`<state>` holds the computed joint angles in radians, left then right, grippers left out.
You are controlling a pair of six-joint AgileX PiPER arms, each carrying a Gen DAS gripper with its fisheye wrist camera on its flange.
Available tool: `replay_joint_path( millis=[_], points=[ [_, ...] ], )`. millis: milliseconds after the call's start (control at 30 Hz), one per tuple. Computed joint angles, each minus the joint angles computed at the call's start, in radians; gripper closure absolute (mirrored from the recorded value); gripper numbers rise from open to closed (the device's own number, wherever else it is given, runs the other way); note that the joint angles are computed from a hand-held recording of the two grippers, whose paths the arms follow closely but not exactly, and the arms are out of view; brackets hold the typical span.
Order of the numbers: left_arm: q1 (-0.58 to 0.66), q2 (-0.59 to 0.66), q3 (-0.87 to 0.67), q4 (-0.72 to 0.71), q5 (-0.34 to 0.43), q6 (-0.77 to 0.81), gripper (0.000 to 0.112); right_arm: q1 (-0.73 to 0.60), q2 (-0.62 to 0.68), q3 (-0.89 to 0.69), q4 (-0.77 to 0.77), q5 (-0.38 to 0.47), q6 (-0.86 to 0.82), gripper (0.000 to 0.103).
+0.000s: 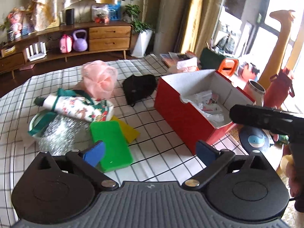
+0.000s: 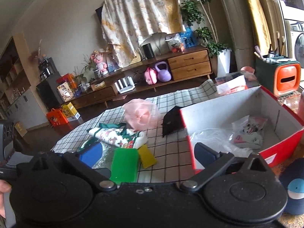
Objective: Organize soft objects
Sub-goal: 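Move both open tools back over the remaining items on the table, then grasp the green sponge with the right tool while the left tool grasps the bubble wrap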
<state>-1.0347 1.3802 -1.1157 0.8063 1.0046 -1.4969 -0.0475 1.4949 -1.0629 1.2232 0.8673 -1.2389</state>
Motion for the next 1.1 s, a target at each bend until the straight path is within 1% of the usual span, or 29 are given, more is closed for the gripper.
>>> replay_joint_path(
  millis=[100, 133, 200, 233, 333, 433, 500, 600, 633, 733, 833, 933, 1000, 1100],
  points=[
    [-0.038, -0.053, 0.086, 0.057, 0.028, -0.104, 0.01, 0.053, -0.019, 0.045, 0.006, -0.046, -0.011, 0.0],
    [-0.054, -0.069, 0.113, 0.078, 0.045, -0.142, 0.01, 0.067, -0.023, 0.057, 0.009, -0.052, -0.003, 0.0],
    [-0.084, -0.094, 0.165, 0.115, 0.08, -0.218, 0.01, 0.086, -0.009, 0.064, 0.014, -0.036, 0.023, 0.0],
    [-0.094, -0.105, 0.188, 0.129, 0.093, -0.249, 0.01, 0.103, -0.007, 0.07, 0.015, -0.048, 0.036, 0.0],
    [-0.114, -0.149, 0.26, 0.162, 0.113, -0.33, 0.01, 0.159, -0.016, 0.118, 0.075, -0.126, -0.011, 0.0],
    [-0.128, -0.178, 0.312, 0.193, 0.156, -0.399, 0.01, 0.207, -0.001, 0.128, 0.091, -0.154, -0.028, 0.0],
    [-0.124, -0.197, 0.341, 0.204, 0.171, -0.433, 0.01, 0.245, 0.002, 0.146, 0.122, -0.195, -0.075, 0.0],
    [-0.079, -0.227, 0.384, 0.195, 0.139, -0.433, 0.01, 0.305, 0.002, 0.185, 0.225, -0.273, -0.202, 0.0],
    [-0.063, -0.233, 0.398, 0.192, 0.125, -0.435, 0.01, 0.318, 0.01, 0.184, 0.23, -0.284, -0.209, 0.0],
    [-0.004, -0.246, 0.435, 0.187, 0.067, -0.432, 0.01, 0.339, 0.058, 0.145, 0.175, -0.268, -0.158, 0.0],
    [0.055, -0.253, 0.477, 0.193, -0.005, -0.434, 0.01, 0.398, 0.086, 0.126, 0.127, -0.325, -0.162, 0.0],
    [0.1, -0.255, 0.513, 0.209, -0.064, -0.455, 0.01, 0.428, 0.136, 0.095, 0.121, -0.331, -0.197, 0.0],
    [0.127, -0.241, 0.527, 0.224, -0.085, -0.465, 0.01, 0.449, 0.163, 0.077, 0.113, -0.35, -0.201, 0.0],
    [0.167, -0.209, 0.539, 0.243, -0.114, -0.477, 0.01, 0.489, 0.208, 0.031, 0.022, -0.4, -0.115, 0.0]
  ],
)
